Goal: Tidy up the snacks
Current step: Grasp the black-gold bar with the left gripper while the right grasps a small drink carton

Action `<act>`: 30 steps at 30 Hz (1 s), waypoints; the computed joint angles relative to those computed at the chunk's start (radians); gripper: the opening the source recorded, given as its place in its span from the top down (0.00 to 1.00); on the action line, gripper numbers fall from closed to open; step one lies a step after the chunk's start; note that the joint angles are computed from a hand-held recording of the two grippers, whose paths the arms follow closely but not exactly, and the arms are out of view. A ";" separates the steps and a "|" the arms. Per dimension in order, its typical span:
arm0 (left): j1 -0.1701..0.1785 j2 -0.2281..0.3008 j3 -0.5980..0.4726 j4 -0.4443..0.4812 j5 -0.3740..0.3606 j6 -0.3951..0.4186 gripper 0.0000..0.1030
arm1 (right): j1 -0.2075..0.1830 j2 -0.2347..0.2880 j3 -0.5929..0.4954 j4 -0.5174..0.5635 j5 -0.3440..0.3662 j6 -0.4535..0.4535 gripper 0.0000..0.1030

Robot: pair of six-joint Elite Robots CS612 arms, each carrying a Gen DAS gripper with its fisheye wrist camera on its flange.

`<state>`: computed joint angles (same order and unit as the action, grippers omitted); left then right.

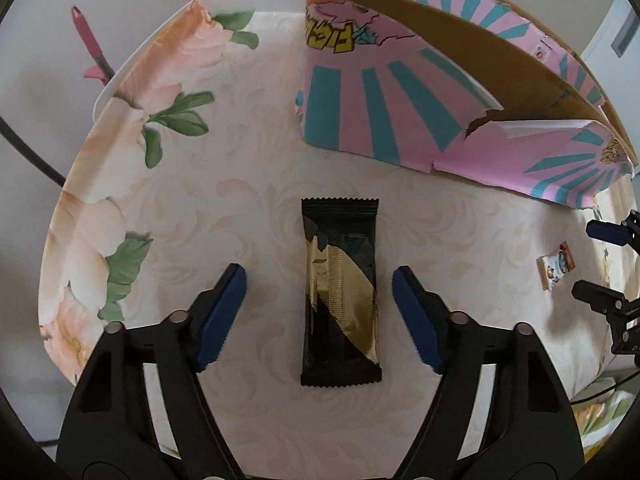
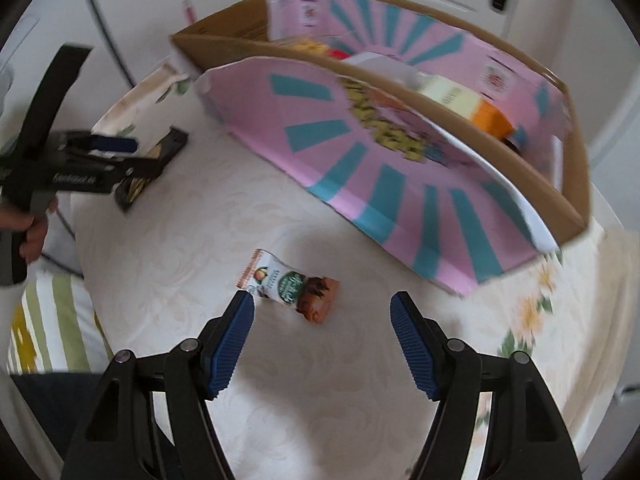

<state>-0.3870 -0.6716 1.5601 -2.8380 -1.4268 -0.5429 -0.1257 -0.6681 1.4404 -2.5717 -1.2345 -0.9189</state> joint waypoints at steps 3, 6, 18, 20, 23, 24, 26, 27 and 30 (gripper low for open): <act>-0.003 0.001 -0.003 0.011 0.012 0.013 0.36 | 0.004 0.006 -0.011 0.019 -0.004 -0.095 0.36; -0.006 0.003 -0.010 0.031 0.023 0.030 0.39 | 0.013 0.014 -0.025 0.038 -0.039 -0.213 0.36; -0.007 0.002 -0.025 0.050 0.012 0.070 0.71 | 0.040 0.040 -0.104 0.214 -0.089 -0.526 0.55; -0.003 0.004 -0.029 0.048 0.001 0.069 0.72 | 0.044 0.042 -0.111 0.236 -0.095 -0.557 0.60; -0.001 0.000 -0.024 0.038 -0.011 0.072 0.72 | 0.050 0.046 -0.134 0.295 -0.107 -0.593 0.68; -0.001 0.000 -0.023 0.038 -0.013 0.073 0.72 | 0.051 0.048 -0.141 0.307 -0.110 -0.603 0.71; -0.003 -0.003 -0.020 0.034 -0.012 0.070 0.72 | 0.055 0.049 -0.147 0.323 -0.115 -0.625 0.79; -0.003 -0.004 -0.018 0.030 -0.012 0.068 0.72 | 0.055 0.048 -0.151 0.325 -0.117 -0.629 0.81; -0.005 -0.012 -0.007 0.017 -0.009 0.062 0.72 | 0.056 0.044 -0.142 0.318 -0.107 -0.618 0.82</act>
